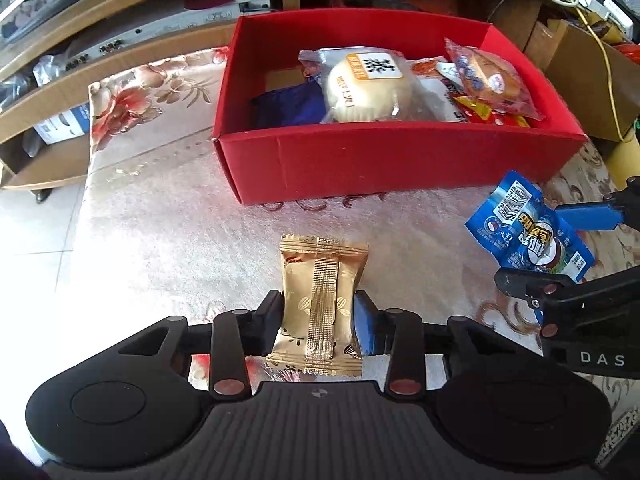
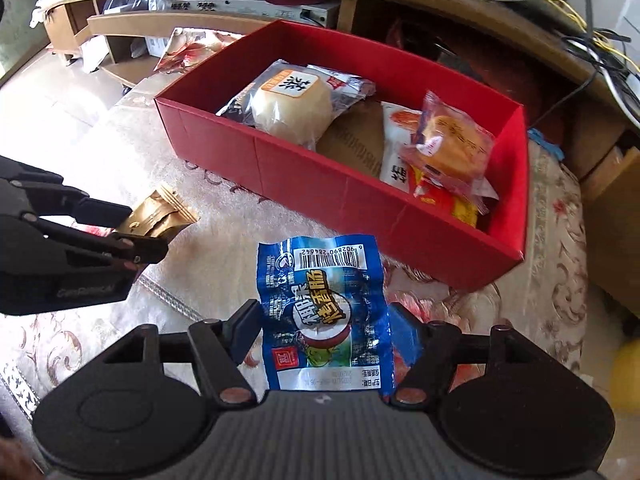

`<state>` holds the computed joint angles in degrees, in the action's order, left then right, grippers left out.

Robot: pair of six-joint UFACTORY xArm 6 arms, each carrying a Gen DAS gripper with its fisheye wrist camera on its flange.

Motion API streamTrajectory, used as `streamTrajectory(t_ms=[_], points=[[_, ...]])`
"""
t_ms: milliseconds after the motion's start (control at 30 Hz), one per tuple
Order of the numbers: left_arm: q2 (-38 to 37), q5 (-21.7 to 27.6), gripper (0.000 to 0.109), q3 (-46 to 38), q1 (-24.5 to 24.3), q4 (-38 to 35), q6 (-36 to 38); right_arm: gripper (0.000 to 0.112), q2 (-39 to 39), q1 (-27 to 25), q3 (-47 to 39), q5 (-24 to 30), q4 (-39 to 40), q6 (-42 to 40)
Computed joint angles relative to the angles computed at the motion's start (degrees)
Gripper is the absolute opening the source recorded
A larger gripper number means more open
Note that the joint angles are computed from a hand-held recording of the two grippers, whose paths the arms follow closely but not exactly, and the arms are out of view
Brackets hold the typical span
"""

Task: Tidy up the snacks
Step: 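Lift both held snacks and carry them toward the red box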

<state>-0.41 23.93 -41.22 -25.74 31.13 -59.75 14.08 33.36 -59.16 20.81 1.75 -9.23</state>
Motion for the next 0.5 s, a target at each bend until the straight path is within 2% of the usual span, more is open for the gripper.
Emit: streamTrajectory(t_ms=[167, 500], points=[[-0.9, -0.4, 0.046, 0.7, -1.2, 0.4, -1.2, 0.065, -2.2, -0.8, 2.7, -1.6, -0.9, 1.8], [-3.7, -0.4, 0.046, 0.6, -3.5, 5.8, -7.1, 0.065, -6.7, -2.6, 6.7, -5.1, -1.6, 5.4]])
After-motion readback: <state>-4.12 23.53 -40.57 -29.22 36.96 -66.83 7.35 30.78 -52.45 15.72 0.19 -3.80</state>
